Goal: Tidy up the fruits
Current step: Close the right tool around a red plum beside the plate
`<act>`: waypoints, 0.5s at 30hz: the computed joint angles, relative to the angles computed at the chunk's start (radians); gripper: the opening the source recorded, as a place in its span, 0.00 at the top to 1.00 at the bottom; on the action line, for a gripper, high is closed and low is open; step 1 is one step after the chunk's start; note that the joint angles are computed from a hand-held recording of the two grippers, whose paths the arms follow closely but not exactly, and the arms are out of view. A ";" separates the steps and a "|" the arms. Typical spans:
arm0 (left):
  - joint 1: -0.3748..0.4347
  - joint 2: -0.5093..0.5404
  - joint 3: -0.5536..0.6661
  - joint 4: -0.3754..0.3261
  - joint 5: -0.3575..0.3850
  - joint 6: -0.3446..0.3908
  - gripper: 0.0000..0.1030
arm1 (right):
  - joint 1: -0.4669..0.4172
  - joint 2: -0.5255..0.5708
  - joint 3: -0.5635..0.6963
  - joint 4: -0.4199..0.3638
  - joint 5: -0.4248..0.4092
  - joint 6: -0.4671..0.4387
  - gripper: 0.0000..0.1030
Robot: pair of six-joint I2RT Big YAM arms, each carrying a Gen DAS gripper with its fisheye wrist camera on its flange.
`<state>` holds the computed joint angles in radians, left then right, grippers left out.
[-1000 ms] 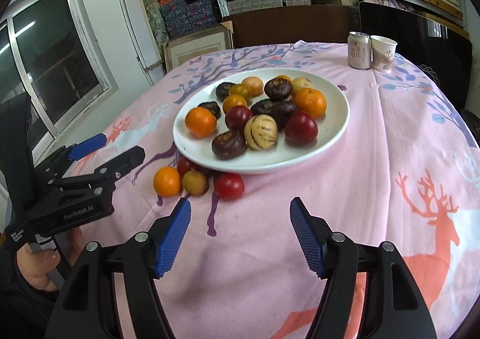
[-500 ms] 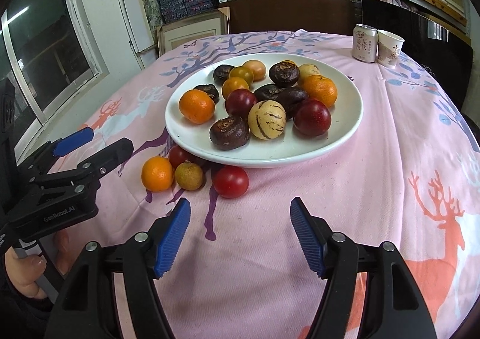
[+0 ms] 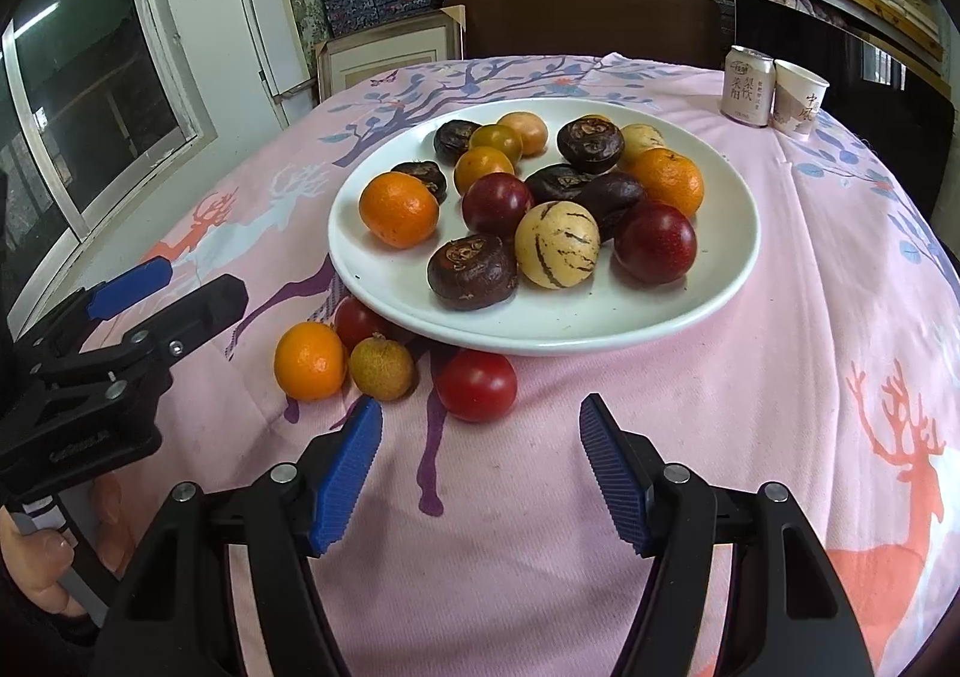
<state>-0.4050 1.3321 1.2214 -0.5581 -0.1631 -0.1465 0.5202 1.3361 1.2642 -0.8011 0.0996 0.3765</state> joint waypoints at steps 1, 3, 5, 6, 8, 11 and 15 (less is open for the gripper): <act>0.001 0.000 0.000 0.000 0.000 -0.003 0.09 | -0.005 0.011 0.007 -0.001 -0.014 0.005 0.39; 0.006 -0.001 -0.001 0.000 0.002 -0.016 0.09 | -0.012 0.033 0.023 -0.006 -0.033 0.017 0.46; 0.018 -0.003 -0.003 0.003 0.013 -0.034 0.09 | -0.016 0.057 0.041 -0.014 -0.039 0.021 0.57; 0.024 -0.003 -0.003 0.003 0.019 -0.045 0.09 | -0.019 0.067 0.048 -0.018 -0.051 0.021 0.64; 0.038 0.000 -0.001 -0.003 0.040 -0.068 0.09 | -0.023 0.069 0.049 -0.014 -0.053 0.029 0.70; 0.048 0.001 0.000 -0.007 0.063 -0.082 0.09 | -0.031 0.022 0.002 0.035 -0.072 0.048 0.70; 0.022 0.016 0.014 -0.028 0.070 -0.017 0.09 | -0.066 -0.093 -0.115 0.156 -0.118 0.086 0.70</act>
